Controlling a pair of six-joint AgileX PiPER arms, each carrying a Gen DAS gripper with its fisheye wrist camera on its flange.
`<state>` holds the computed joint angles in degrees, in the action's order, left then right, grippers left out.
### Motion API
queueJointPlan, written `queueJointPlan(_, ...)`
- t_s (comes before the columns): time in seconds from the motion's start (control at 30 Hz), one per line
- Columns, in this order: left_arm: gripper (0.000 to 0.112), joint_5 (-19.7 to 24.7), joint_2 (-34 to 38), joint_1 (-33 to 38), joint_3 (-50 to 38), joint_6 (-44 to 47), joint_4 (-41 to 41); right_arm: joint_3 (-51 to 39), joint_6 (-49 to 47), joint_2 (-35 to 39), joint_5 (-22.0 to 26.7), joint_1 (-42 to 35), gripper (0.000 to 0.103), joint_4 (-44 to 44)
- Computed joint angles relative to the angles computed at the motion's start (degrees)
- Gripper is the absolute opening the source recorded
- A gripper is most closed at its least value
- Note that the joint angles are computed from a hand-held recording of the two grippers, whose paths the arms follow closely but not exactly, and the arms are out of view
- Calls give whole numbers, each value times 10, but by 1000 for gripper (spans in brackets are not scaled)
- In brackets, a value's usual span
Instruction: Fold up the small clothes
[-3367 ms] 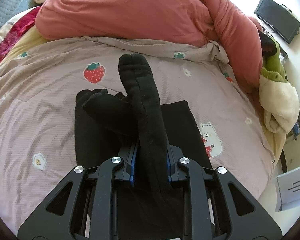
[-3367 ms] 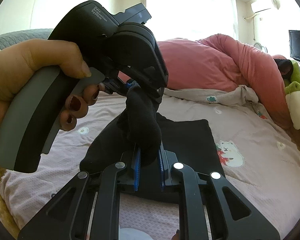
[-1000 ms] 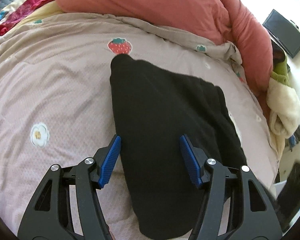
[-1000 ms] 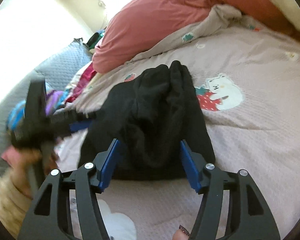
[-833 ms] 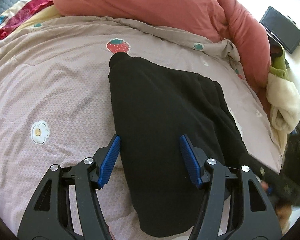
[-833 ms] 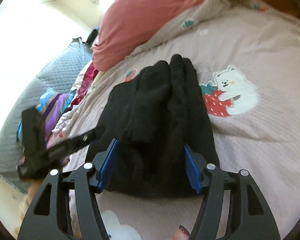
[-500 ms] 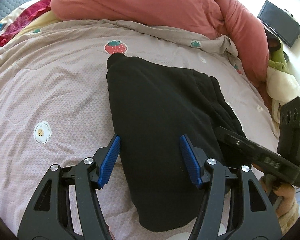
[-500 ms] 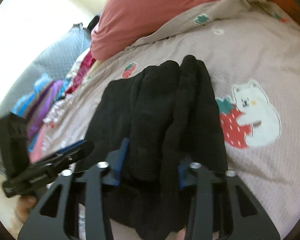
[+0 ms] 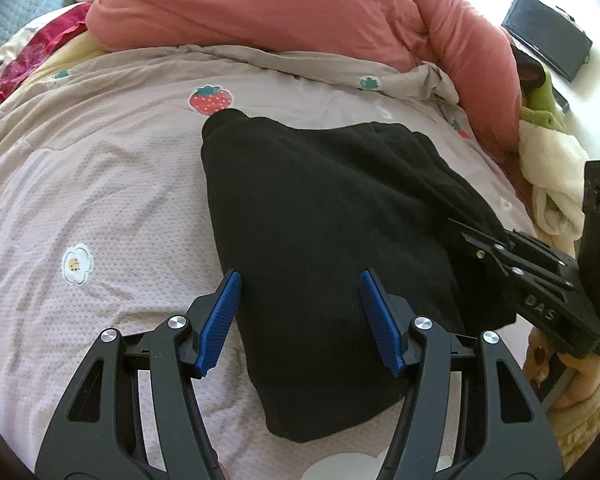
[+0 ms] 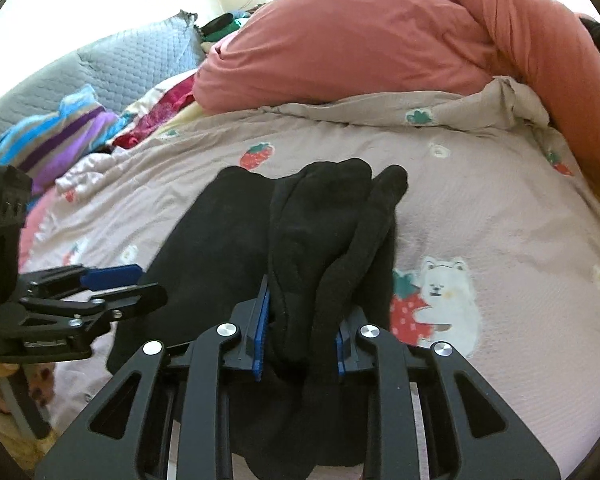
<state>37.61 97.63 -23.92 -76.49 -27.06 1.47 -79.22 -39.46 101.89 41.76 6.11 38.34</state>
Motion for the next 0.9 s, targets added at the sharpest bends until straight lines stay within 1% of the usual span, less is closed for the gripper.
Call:
queueJointPlan(0.07, 53, 2, 3, -7, 0, -7, 8, 9, 4, 9, 0, -8, 23, -1)
queueJointPlan(0.13, 53, 1, 3, -15, 5, -15, 18, 27, 0, 20, -6, -17, 24, 17)
queueJointPlan(0.2, 53, 3, 5, -20, 6, -23, 28, 52, -29, 18, -10, -33, 25, 66)
queueJointPlan(0.23, 53, 3, 4, -23, 8, -30, 36, 59, -27, 14, -15, -36, 29, 72)
queueJointPlan(0.27, 53, 2, 2, -23, 10, -30, 37, 66, -13, 9, -24, -36, 36, 65)
queueJointPlan(0.4, 53, 0, -4, -21, 17, -30, 31, 88, 11, -18, -34, -34, 38, 53)
queueJointPlan(0.5, 53, -5, -18, -25, 30, -40, 38, 114, 33, -58, -56, -29, 48, 25)
queueJointPlan(0.57, 53, -7, -31, -27, 40, -47, 43, 137, 26, -87, -65, -35, 61, 31)
queueJointPlan(0.6, 53, -8, -37, -29, 44, -51, 45, 152, 18, -107, -68, -40, 64, 40)
queueJointPlan(0.67, 53, -9, -52, -39, 53, -68, 62, 174, 2, -139, -68, -53, 73, 59)
queueJointPlan(0.7, 56, -7, -59, -45, 57, -76, 71, 185, 0, -157, -70, -57, 76, 65)
queueJointPlan(0.73, 69, -8, -72, -53, 65, -89, 84, 196, -6, -174, -70, -62, 83, 72)
queueJointPlan(0.77, 73, -7, -79, -59, 68, -100, 97, 201, -10, -185, -68, -66, 86, 76)
queueJointPlan(0.8, 74, -8, -89, -67, 74, -111, 111, 211, -14, -203, -68, -69, 88, 80)
queueJointPlan(0.87, 76, -1, -108, -85, 81, -133, 139, 229, -13, -235, -71, -74, 94, 74)
queueJointPlan(0.9, 81, 0, -116, -91, 85, -143, 148, 235, -12, -245, -73, -75, 95, 71)
